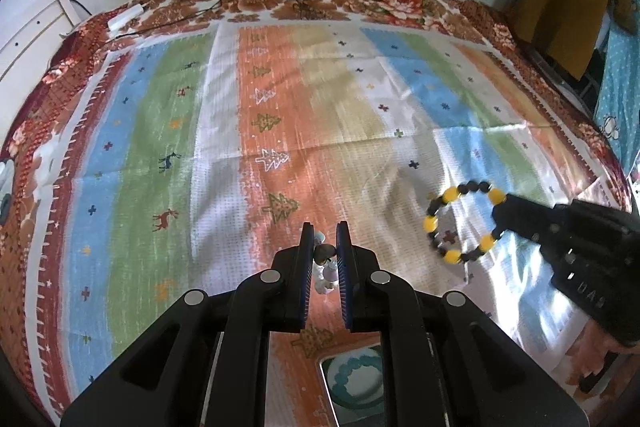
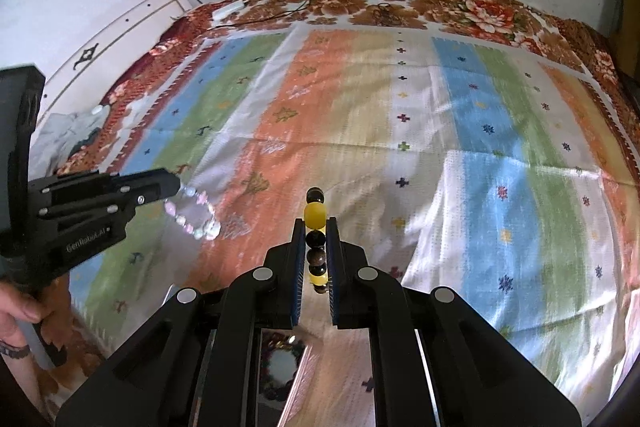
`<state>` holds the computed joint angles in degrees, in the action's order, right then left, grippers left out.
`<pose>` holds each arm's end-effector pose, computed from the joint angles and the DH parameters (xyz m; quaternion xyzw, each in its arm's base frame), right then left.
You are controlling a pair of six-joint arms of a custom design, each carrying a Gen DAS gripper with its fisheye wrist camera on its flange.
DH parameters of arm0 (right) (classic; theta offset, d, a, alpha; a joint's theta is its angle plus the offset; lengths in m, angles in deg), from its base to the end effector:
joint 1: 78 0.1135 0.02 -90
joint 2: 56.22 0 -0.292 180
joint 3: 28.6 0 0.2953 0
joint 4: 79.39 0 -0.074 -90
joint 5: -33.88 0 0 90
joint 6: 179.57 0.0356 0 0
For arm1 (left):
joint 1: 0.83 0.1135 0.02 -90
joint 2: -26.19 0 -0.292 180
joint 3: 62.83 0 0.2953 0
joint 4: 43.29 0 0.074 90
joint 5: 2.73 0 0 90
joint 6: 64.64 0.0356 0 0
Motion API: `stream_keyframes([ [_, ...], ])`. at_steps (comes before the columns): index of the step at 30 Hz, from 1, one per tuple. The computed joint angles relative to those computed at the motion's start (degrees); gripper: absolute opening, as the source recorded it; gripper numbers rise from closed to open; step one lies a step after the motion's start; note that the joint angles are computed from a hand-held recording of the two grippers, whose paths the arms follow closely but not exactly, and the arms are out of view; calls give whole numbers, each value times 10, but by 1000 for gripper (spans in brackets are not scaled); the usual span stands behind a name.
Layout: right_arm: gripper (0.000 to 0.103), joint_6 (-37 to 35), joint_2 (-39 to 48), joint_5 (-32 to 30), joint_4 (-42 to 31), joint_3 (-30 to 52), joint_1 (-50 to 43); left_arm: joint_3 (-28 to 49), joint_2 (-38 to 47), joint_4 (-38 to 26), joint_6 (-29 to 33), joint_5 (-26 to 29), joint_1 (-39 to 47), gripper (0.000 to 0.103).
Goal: Organize jewelry
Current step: 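Lift both bracelets and carry them over the silver tin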
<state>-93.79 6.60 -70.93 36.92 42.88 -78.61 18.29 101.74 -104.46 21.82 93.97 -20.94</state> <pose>0.2408 0.0065 0.3289 -0.0685 0.9442 0.1103 0.3029 0.2829 -0.1080 0.3347 0.1545 0.9412 -0.1151 0.2775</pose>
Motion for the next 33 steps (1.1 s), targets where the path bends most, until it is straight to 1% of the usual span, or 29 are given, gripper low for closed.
stream_keyframes([
  [2, 11, -2, -9, -8, -6, -3, 4, -6, -14, -2, -5, 16, 1, 11],
  [16, 11, -5, -77, -17, -41, -20, 26, -45, -95, -13, -17, 24, -15, 11],
  [21, 11, -9, -101, -24, -57, -28, 24, -58, -113, -17, -20, 20, -24, 11],
  [33, 11, -22, -150, -25, -88, -49, 31, -93, -161, -31, -36, -10, -70, 11],
])
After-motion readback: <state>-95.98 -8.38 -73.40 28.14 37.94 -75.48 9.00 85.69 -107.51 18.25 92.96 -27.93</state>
